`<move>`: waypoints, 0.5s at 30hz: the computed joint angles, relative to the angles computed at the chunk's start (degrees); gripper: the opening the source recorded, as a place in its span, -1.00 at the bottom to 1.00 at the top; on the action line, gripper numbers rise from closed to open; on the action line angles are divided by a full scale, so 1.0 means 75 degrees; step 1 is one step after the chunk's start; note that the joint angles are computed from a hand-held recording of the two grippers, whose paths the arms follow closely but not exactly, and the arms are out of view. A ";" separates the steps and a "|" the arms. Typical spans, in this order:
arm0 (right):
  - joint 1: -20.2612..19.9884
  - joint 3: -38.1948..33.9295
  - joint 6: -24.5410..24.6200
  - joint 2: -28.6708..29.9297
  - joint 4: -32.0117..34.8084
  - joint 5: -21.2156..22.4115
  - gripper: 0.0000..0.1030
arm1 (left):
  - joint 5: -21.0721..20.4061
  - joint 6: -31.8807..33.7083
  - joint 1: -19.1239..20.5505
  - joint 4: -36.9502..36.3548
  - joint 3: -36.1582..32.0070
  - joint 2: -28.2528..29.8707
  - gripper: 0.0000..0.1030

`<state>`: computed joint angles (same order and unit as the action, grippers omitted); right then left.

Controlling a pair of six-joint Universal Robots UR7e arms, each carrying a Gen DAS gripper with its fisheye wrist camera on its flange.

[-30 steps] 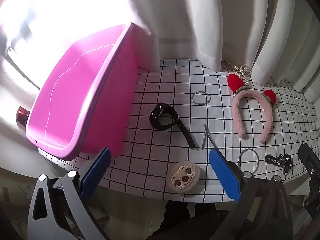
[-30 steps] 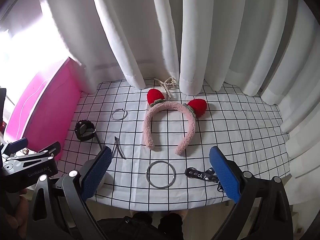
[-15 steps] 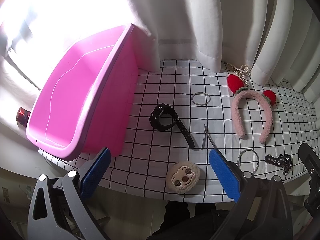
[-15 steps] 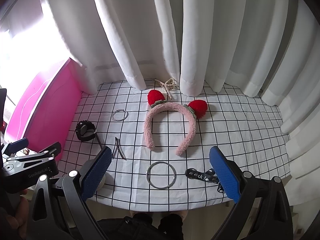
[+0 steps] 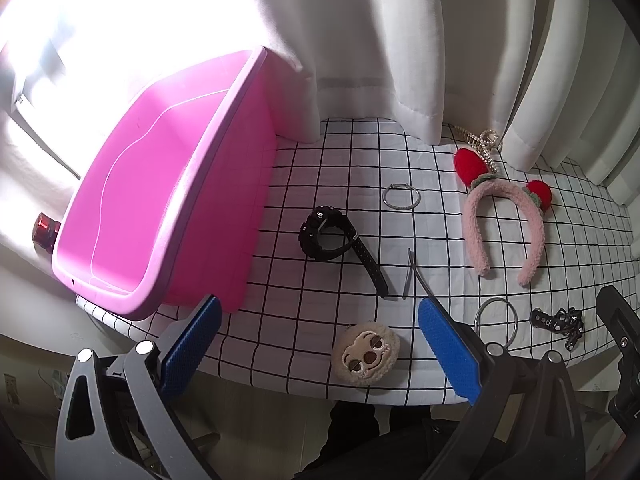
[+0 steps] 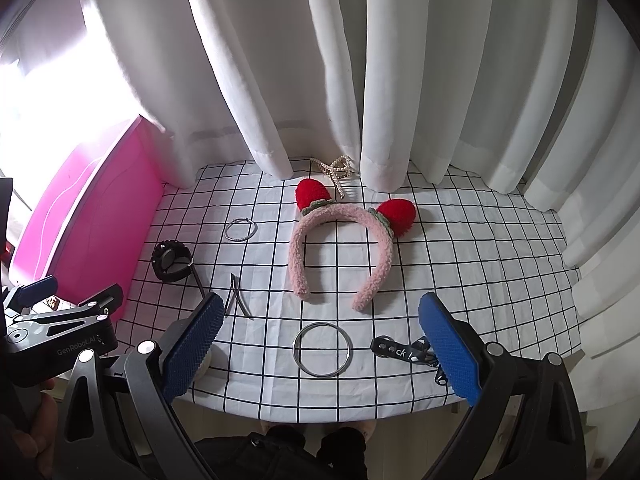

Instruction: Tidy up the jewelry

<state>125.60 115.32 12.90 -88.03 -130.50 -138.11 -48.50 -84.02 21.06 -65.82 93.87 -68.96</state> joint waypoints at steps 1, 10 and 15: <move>0.0000 0.0001 -0.0005 -0.0004 0.0003 0.0000 0.82 | -0.0003 -0.0005 -0.0004 0.0004 0.0004 -0.0004 0.88; 0.0001 0.0008 -0.0045 0.0016 -0.0046 0.0018 0.82 | 0.0004 0.0019 0.0019 0.0029 -0.0064 0.0024 0.88; -0.0007 0.0035 -0.0026 0.0011 -0.0056 0.0048 0.82 | -0.0031 -0.0007 0.0026 0.0013 -0.0052 0.0025 0.88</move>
